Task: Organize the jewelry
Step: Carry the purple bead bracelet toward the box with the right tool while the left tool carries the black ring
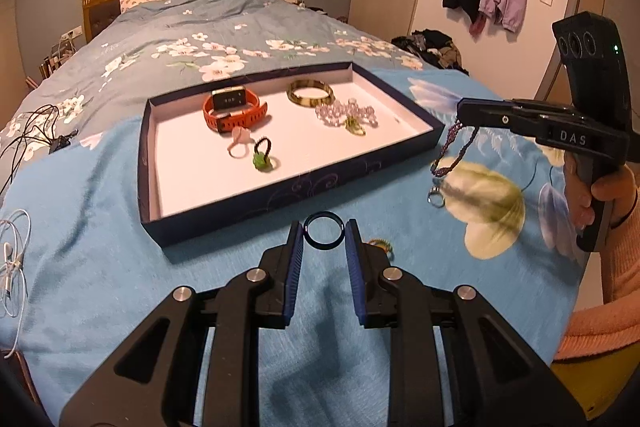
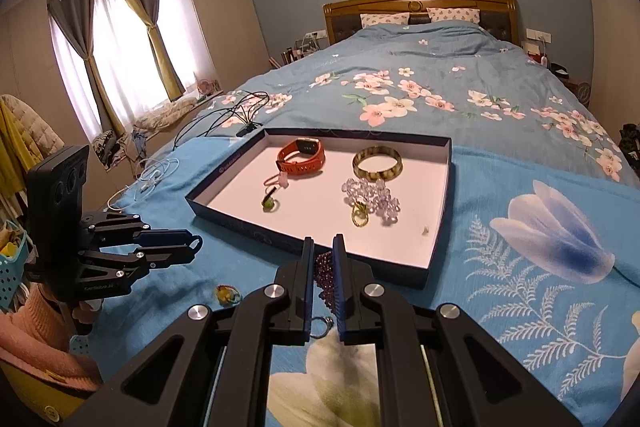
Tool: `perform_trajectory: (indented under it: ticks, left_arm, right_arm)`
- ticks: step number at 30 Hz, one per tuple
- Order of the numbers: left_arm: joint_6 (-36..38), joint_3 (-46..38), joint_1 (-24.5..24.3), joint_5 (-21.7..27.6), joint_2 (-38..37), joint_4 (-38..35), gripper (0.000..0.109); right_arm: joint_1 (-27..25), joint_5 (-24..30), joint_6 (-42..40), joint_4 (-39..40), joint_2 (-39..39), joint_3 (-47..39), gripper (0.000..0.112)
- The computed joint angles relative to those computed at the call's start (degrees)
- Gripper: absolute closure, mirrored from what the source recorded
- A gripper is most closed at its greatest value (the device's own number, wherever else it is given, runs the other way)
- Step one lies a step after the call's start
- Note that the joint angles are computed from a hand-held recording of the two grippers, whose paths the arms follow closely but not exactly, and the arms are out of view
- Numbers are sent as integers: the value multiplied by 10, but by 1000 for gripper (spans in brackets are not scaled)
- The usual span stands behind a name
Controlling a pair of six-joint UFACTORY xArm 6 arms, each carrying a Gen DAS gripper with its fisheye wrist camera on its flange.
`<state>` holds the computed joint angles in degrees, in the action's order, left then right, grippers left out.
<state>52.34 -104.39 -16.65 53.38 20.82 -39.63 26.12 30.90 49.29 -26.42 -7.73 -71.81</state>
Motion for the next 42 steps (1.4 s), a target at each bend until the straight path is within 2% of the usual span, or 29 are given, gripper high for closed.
perform_trajectory:
  ticks: [24, 42]
  left_arm:
    - [-16, -74, 0, -4, 36, -9, 87]
    - [-40, -124, -3, 2, 71, 4, 87]
  right_arm:
    - [-7, -4, -4, -21, 26, -52, 105]
    - [-15, 3, -26, -6, 49, -87, 105]
